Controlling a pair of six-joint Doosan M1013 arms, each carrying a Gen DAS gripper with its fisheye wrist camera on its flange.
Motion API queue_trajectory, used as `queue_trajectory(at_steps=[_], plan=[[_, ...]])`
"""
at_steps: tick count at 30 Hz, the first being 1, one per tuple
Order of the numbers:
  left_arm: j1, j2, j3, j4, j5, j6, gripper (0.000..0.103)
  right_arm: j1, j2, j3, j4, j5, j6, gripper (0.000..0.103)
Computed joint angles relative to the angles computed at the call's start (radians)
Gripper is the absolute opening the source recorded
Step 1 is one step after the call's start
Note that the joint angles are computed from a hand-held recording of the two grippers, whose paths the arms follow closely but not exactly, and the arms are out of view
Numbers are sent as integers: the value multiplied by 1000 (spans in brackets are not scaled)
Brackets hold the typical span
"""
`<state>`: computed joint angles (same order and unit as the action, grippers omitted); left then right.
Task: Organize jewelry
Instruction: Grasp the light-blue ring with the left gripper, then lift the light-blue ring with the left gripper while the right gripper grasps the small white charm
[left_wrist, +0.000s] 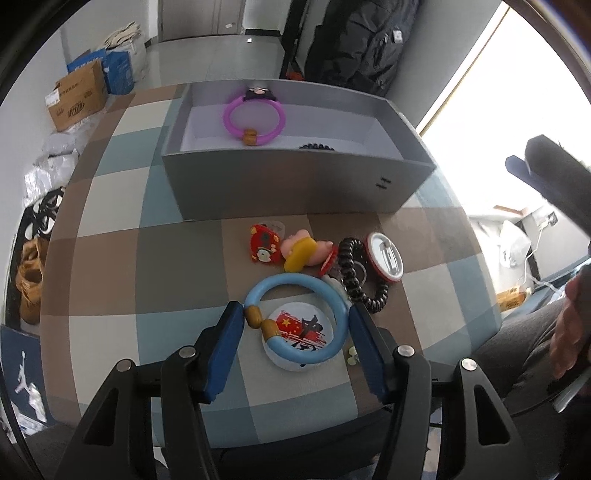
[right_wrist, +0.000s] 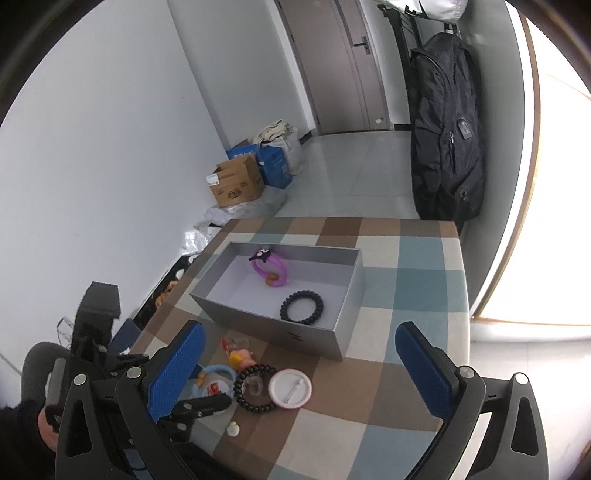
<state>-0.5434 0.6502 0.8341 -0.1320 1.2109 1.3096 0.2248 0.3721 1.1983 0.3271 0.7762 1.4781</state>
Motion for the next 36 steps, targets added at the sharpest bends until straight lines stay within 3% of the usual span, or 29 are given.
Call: queue_trajectory(at_steps=[10,22,26,29,36], plan=[[39,-15,13,-134,-45,-42,54,2,4,0,-13,24,10,103],[85,-38,36,-282,-154,-73,54,23,8,23,52,150,-23,102],[104,-46,50,-370,-195,-58,54,47,9,35,59,196,-59,81],[113,-52,60,-411,-216,-49,54,69,16,37,35,222,-72,72],[116,-59,65,-419,-231,-32,54,108,32,27,-70,239,-87,44]])
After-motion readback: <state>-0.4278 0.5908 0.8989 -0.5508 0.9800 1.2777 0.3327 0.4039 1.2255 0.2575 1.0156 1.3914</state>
